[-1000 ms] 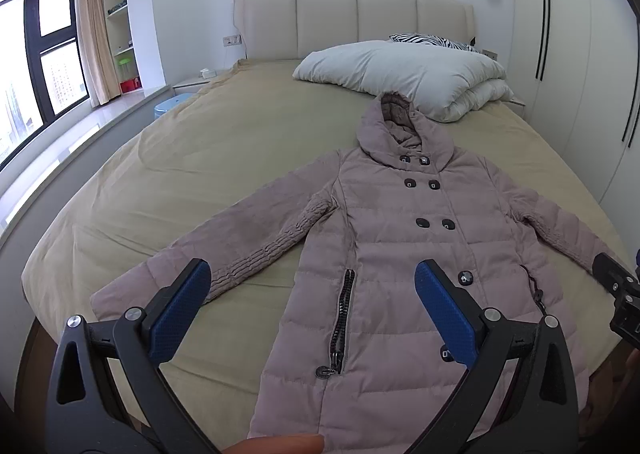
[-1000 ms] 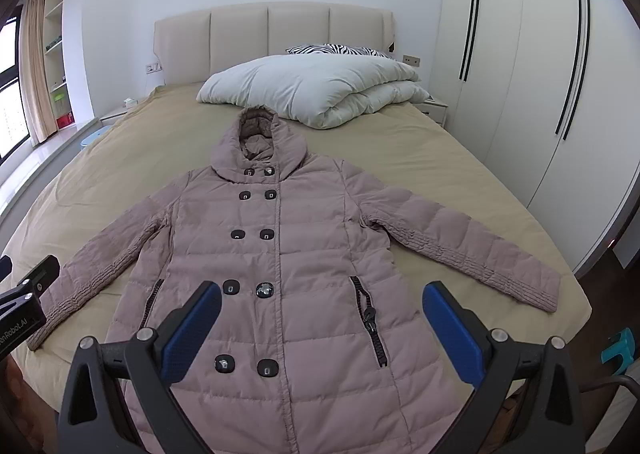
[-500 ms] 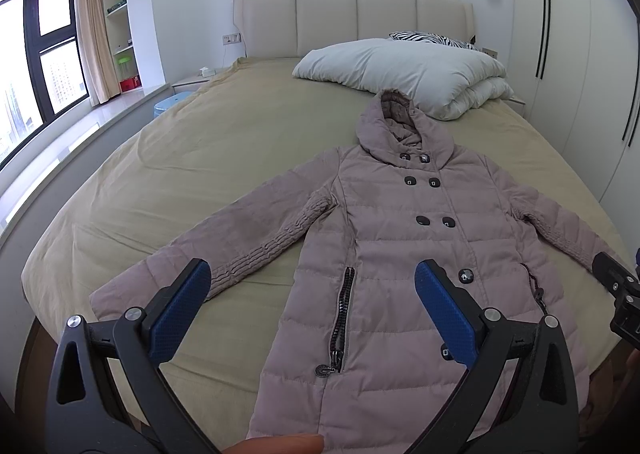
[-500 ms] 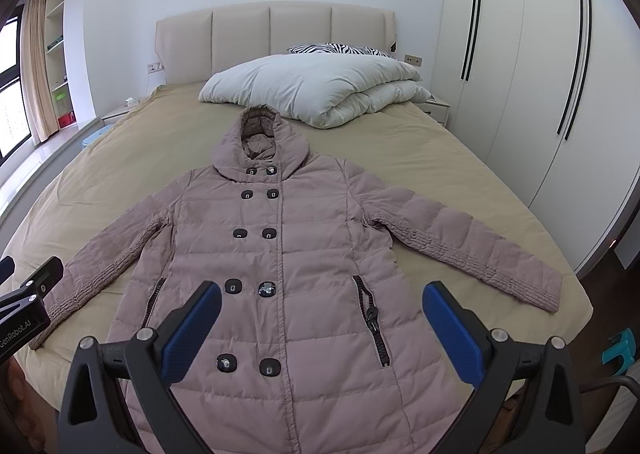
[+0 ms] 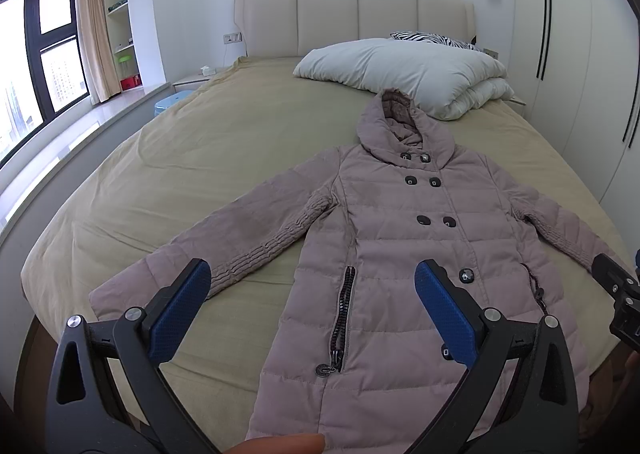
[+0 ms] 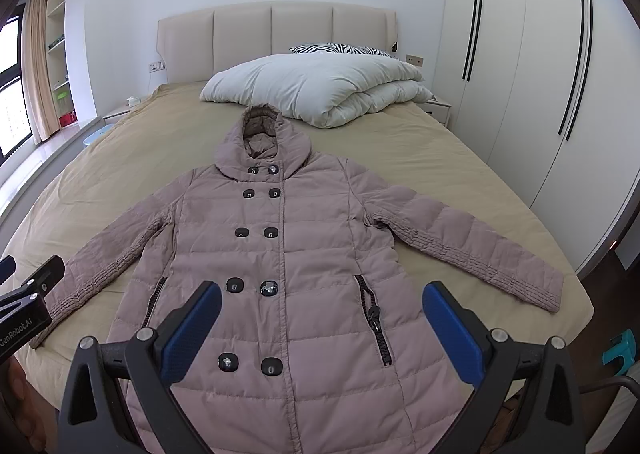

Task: Fold large clothes

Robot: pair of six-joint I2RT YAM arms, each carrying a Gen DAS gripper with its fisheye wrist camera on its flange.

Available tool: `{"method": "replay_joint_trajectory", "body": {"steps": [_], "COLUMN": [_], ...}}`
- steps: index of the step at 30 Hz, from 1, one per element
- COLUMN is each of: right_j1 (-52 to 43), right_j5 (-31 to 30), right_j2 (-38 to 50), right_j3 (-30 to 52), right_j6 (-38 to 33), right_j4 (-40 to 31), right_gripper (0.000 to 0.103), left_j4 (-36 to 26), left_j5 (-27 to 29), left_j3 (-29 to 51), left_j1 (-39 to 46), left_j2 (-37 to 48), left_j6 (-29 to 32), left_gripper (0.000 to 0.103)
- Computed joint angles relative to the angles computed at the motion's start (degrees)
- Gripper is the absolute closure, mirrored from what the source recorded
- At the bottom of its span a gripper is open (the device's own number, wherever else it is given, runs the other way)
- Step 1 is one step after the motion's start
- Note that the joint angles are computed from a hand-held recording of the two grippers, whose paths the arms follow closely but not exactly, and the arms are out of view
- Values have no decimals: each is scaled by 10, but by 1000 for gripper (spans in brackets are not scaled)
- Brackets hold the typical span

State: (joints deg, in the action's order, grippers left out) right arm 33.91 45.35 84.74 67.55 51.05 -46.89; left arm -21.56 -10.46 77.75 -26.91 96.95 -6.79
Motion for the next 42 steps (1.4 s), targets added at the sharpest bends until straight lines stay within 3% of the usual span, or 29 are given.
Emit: {"method": "replay_joint_trajectory", "body": {"steps": [42], "right_j1": [4], "right_j5": [-2], "right_j2": [8], "right_j3": [-3], "right_j6": [7], "right_j4": [6], "right_gripper": [0], "left_j4": [6], "left_j5": [-2], "left_j3": [-4], "left_j1": [-2], "left_j2": [8], "left_j6": [-2], "left_gripper": [0]}}
